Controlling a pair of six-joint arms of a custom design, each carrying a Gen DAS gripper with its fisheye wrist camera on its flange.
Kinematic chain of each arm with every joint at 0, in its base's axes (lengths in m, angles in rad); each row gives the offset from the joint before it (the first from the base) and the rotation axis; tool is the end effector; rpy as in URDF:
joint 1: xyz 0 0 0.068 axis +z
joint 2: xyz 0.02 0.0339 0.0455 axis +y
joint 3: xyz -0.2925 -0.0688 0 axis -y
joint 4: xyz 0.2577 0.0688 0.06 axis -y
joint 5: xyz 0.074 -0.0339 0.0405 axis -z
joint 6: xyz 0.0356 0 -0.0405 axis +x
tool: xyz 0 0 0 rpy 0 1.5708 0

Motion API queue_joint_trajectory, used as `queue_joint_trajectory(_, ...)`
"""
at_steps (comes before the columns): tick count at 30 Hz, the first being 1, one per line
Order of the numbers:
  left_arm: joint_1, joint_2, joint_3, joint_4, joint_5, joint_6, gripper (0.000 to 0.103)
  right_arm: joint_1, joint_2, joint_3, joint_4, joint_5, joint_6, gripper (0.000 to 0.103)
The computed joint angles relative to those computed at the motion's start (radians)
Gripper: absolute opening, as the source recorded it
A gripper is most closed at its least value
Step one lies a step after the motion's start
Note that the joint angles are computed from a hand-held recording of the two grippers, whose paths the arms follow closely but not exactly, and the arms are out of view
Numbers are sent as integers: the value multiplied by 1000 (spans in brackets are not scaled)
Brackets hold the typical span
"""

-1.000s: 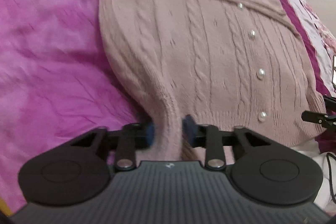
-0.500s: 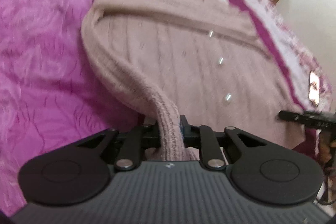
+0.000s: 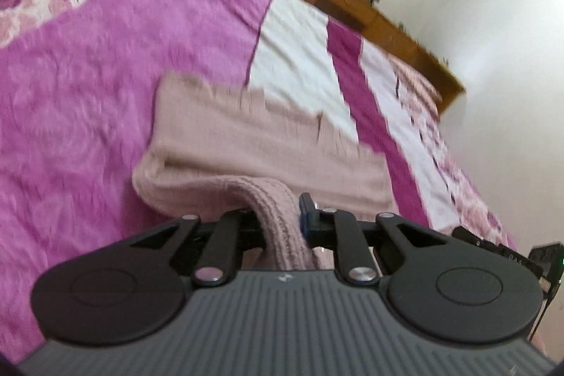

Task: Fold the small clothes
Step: 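Lift the hem with both tools and fold it over onto the collar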

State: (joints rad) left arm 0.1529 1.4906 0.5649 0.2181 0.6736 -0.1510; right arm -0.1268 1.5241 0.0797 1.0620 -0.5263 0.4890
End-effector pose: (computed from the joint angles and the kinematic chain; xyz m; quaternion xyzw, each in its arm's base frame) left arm 0.2770 0.0202 0.1690 0.0069 0.8683 -0.2998 0.3951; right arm 0.1963 -0.0070 0.1185 0.1037 0.8066 0.3094 0.4929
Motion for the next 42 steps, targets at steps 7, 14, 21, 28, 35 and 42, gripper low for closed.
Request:
queue_joint_trajectory(7,-30,32,105,58,-88,-110,16,-11,66,143,23,81,84,14)
queue_joint_trajectory(14,-101,149,257,92,-222,-213,16,23,177,371,-38,183,115,13)
queue_joint_trajectory(21,-157,327,427,84,-340,-227,16,51,357,591,-106,263,107,13)
queue_joint_trajectory(28,-183,533,650,12,-395,-251,16,41,558,797,-166,302,116,13)
queue_joint_trajectory(35,-210,751,897,-132,-450,-222,16,43,758,1007,-294,346,108,13)
queue_joint_trajectory(42,-210,874,991,-189,-467,-162,18,44,894,1130,-386,383,126,15)
